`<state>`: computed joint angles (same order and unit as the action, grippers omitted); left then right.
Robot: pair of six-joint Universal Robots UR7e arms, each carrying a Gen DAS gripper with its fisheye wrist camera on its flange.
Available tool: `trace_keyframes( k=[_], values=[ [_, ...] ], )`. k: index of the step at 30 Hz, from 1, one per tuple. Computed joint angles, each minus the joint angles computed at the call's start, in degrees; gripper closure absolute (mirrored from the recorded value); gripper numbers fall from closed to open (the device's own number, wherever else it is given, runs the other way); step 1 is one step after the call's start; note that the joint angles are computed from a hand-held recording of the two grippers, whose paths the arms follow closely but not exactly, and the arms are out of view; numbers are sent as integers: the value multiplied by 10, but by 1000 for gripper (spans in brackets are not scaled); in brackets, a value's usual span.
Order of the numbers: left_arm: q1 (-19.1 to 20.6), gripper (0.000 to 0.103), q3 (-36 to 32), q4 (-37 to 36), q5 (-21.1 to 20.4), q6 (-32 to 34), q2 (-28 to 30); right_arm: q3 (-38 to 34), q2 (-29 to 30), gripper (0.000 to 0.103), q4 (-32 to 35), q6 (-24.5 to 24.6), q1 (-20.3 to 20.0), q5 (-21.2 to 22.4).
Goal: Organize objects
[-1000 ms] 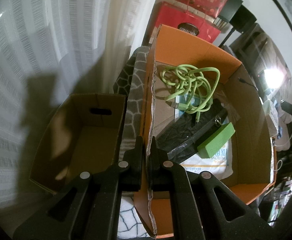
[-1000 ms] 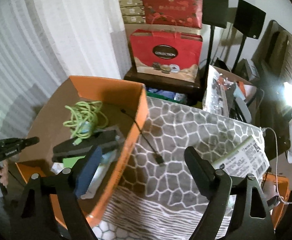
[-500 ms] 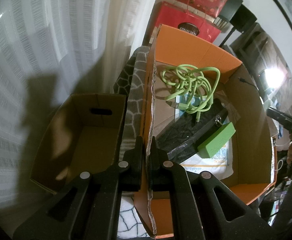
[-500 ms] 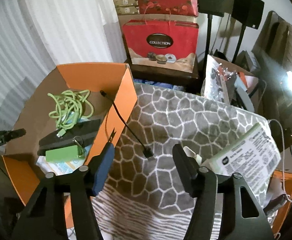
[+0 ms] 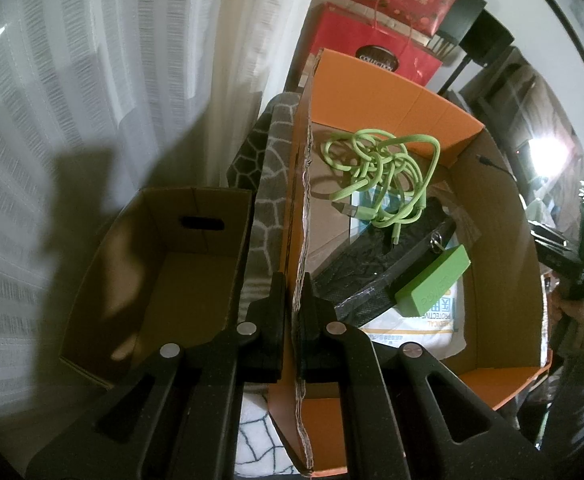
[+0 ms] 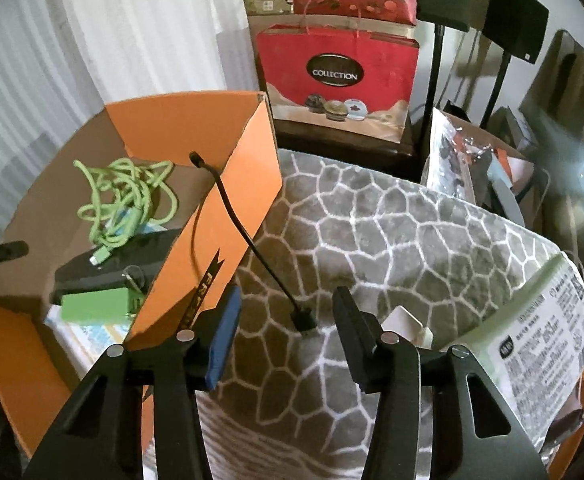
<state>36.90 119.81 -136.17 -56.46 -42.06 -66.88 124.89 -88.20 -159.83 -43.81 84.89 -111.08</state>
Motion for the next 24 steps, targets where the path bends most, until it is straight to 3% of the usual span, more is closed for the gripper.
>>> trace_keyframes(
  k=[2,7,12,18,24],
  values=[
    [0,98,0,0,0,0,0,-1,5,67,-4,1,-1,4],
    [0,98,0,0,0,0,0,-3,13,72,-22,8,-3,9],
    [0,98,0,0,0,0,0,-8,13,92,-4,18,-8,27],
    [0,98,0,0,0,0,0,7,-1,99,-56,0,-6,57],
    [0,98,0,0,0,0,0,0,-18,99,-56,-1,21,62]
  ],
)
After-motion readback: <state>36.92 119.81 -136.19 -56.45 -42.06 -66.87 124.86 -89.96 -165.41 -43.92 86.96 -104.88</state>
